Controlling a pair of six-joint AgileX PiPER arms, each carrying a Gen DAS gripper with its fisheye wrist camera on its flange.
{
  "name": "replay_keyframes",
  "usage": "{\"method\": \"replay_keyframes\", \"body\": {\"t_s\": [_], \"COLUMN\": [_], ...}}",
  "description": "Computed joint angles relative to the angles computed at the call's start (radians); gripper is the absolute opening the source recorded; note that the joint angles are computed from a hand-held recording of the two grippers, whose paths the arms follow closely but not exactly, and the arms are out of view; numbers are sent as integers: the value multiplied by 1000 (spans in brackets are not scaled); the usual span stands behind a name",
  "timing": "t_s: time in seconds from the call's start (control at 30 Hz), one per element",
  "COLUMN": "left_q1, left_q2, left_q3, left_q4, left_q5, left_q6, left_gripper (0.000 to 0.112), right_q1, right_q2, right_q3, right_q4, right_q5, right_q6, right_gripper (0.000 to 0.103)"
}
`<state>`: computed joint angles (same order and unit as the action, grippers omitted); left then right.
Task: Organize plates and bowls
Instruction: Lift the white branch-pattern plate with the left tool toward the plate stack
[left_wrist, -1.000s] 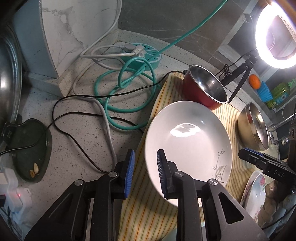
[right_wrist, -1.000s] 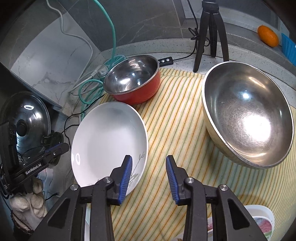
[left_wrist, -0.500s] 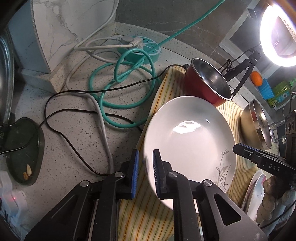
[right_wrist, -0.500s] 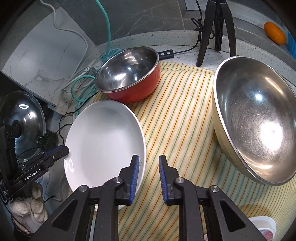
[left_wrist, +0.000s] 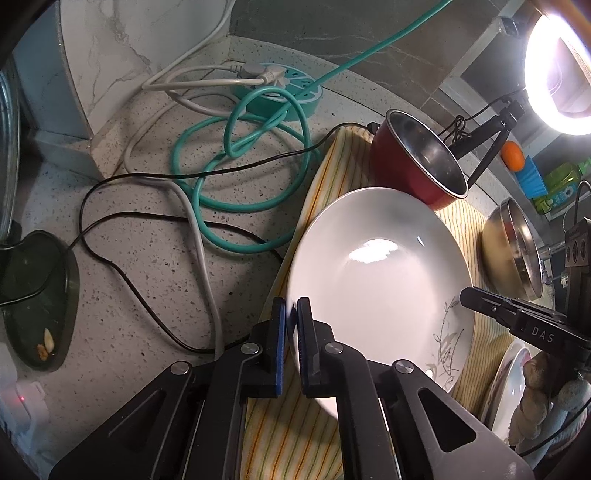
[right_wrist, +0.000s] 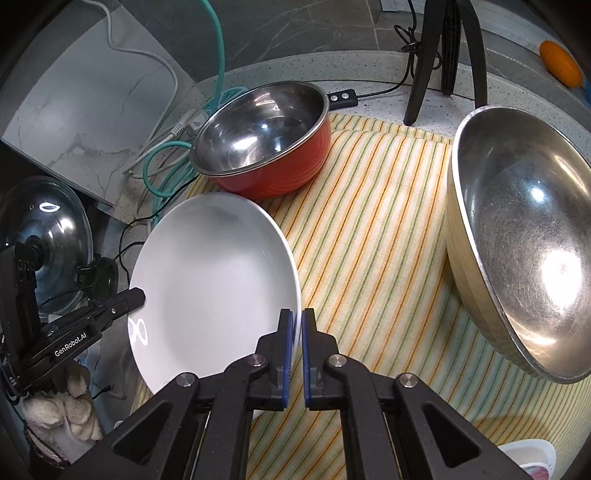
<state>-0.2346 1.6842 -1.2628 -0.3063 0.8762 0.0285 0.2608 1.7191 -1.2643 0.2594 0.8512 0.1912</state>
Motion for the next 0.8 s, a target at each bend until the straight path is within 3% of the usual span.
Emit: {"method": "replay_keyframes", "body": {"t_s": [0.8], "left_q1": [-31], "left_q2": [-27], "left_q3": [-20], "left_q4": [10], "left_q5": [11], "left_q6": [-24], "left_gripper": [4], "right_q1": [-30], "right_q2": [-66], "right_q3": [39], "right_q4": [13], "right_q5": [24], "right_q6": [11], "right_gripper": [4]}}
